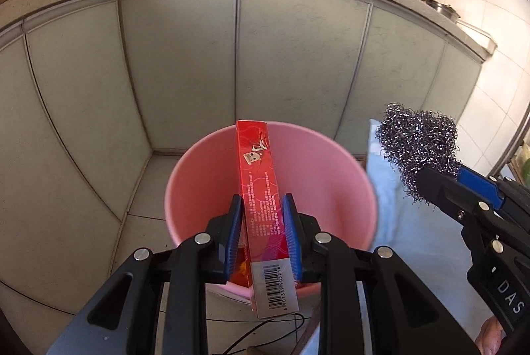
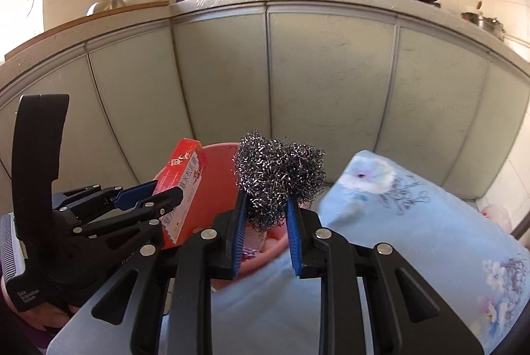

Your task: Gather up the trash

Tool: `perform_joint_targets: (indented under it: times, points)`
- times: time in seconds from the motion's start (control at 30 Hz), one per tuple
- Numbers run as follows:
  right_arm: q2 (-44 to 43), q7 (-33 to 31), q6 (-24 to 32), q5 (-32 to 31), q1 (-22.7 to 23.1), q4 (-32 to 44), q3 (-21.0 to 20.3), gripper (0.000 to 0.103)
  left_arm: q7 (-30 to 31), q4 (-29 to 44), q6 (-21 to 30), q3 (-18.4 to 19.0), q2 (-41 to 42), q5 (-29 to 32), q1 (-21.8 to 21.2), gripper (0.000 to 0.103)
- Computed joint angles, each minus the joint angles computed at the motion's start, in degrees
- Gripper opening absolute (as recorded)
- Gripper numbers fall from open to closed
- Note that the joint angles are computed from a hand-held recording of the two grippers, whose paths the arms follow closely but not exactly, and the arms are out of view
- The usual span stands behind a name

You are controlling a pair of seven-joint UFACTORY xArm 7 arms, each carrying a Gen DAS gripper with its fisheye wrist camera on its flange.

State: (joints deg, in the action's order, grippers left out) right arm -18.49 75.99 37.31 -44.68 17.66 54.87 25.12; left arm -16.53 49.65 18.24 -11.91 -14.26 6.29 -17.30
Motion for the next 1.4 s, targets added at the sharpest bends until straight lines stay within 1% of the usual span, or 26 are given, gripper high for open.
perform_joint_targets:
  times: [0.07, 0.13, 0.2, 0.33, 0.4, 0.5, 0.57, 0.7, 0.8, 1.0, 1.03, 1.07, 1.1, 1.2, 1.23, 1.3, 1.4]
  points:
    - [2.5, -0.3, -1.8, 0.1, -0.2, 0.9, -0.6, 0.023, 1.5, 0.4, 0.0, 1.0, 1.1, -1.0, -0.3, 0.024]
    - [4.6, -1.0, -2.9, 0.5, 0.3, 1.6, -1.6, 0.023, 4.0, 0.6, 0.2, 2.4, 1.9, -3.7, -1.2, 0.024]
    - [5.7, -1.7, -4.2, 1.1, 0.9, 1.7, -2.8, 0.023, 4.3, 1.3, 0.6, 2.4, 3.0, -4.3, -1.0, 0.024]
    - [8.6, -2.4, -4.7, 0.9, 1.9, 3.4, -4.2, 0.023, 6.7, 2.6, 0.4, 2.9, 5.0, -6.6, -1.3, 0.024]
    - [9.4, -3.0, -5.2, 1.4, 2.7, 3.8, -5.1, 0.027, 7.4, 2.8, 0.2, 2.9, 5.6, -7.1, -1.3, 0.024]
    - [10.7, -5.6, -6.0, 4.1, 3.8, 4.5, -6.5, 0.033, 8.5, 3.2, 0.4, 2.9, 5.8, -8.3, -1.6, 0.025]
    - [11.0, -6.8, -6.1, 6.1, 4.5, 4.8, -7.2, 0.034, 6.3, 2.6, -0.1, 2.1, 5.3, -6.1, -0.7, 0.027]
    - [10.0, -6.6, -7.4, 7.3, 4.5, 3.5, -7.8, 0.035, 6.6, 1.9, 0.2, 2.2, 4.2, -6.5, -1.0, 0.034]
    - [9.0, -6.1, -7.3, 7.3, 4.1, 2.9, -7.5, 0.039, 6.4, 1.2, 0.1, 2.0, 3.1, -5.8, -0.9, 0.035]
    - [5.4, -4.3, -6.6, 6.9, 3.0, 1.3, -5.8, 0.040, 7.1, 0.1, 1.0, 1.9, 0.1, -6.1, -1.4, 0.036]
    - [4.5, -4.1, -6.0, 6.8, 2.9, 0.9, -5.3, 0.041, 7.2, -0.1, 1.3, 2.0, -0.6, -6.3, -1.6, 0.036]
    - [3.5, -3.9, -5.3, 7.0, 2.7, 0.5, -4.8, 0.041, 7.3, -0.2, 1.7, 1.9, -1.1, -6.4, -1.7, 0.040]
    - [2.5, -3.6, -4.6, 7.1, 2.6, 0.0, -4.3, 0.041, 7.2, -0.5, 1.9, 1.8, -1.8, -6.6, -1.8, 0.042]
    - [-0.3, -3.2, -4.0, 8.1, 2.1, -1.8, -3.1, 0.042, 7.5, -1.8, 2.0, 1.9, -4.2, -7.5, -2.5, 0.042]
    - [-1.3, -3.0, -3.3, 8.2, 1.8, -2.3, -2.5, 0.045, 7.5, -2.1, 2.1, 1.8, -4.8, -7.7, -2.7, 0.042]
    - [-3.3, -3.1, -1.8, 8.8, 1.6, -3.1, -1.2, 0.048, 7.5, -2.7, 2.4, 1.5, -6.4, -8.0, -3.1, 0.042]
    - [-5.6, -2.4, 0.1, 8.8, 0.7, -3.9, 0.8, 0.049, 6.9, -3.7, 2.9, 0.9, -8.8, -7.9, -3.3, 0.042]
